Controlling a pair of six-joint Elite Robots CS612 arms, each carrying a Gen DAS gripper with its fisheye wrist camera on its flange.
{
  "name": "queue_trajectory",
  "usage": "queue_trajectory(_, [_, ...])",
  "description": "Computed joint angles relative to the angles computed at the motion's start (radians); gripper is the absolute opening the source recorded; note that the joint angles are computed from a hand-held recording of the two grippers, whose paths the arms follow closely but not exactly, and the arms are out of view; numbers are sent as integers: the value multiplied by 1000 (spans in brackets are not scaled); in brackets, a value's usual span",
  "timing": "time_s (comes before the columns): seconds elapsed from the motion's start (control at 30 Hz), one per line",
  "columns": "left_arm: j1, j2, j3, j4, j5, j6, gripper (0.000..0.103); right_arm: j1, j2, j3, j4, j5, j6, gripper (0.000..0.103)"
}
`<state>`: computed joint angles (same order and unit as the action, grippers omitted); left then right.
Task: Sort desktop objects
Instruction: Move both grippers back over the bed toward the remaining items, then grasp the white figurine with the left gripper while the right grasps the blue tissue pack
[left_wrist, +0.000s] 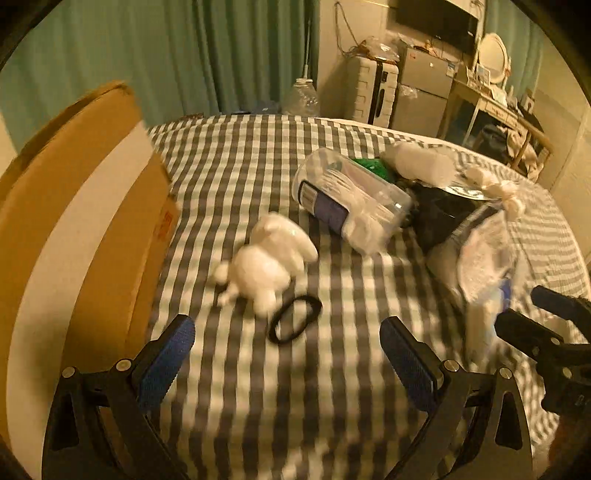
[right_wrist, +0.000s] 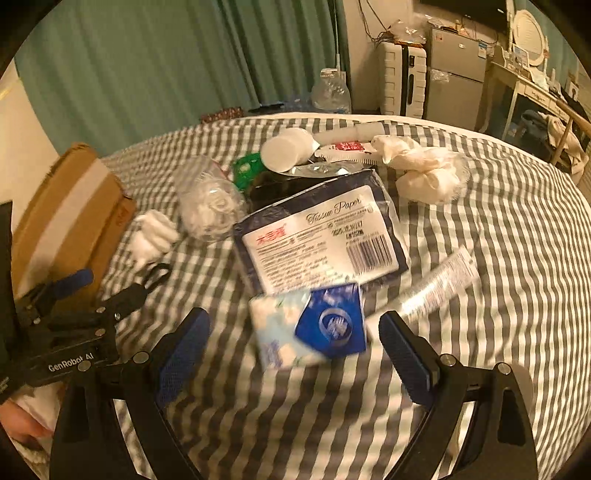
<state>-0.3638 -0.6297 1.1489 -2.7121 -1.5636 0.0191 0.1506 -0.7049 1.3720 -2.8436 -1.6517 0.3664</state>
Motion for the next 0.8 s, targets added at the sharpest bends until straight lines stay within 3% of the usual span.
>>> queue_trajectory(0.23, [23,86,-141,73,-58,61,103,-3,27,-24,19,0,-25,93])
queue_trajectory(0.37, [28,104,-174,94,-96,88,103,-2,35,-37,58,-10,-35,92])
queue_trajectory(0.4, [29,106,-178,93,-100,96,103,-1,36,-36,53,-15,-32,88])
queue_trajectory(0.43, [28,108,-180,85,-91,99,100,0,34,-34,51,-20,-37,85])
queue_trajectory(0.5, [25,112,-192,114,-55,110,84,-1,32,-32,54,-13,-46,74])
queue_trajectory(0.53, [20,113,-199,139,-15,114,61,-2,31,-29,53,-9,-42,74])
queue_trajectory(0.57, [17,116,-210,166,6,119,53,-2,32,-29,53,-10,-40,74])
queue_trajectory(0.8, [28,66,-137,135,-28,91,52,-3,17,-5,29,-10,17,73])
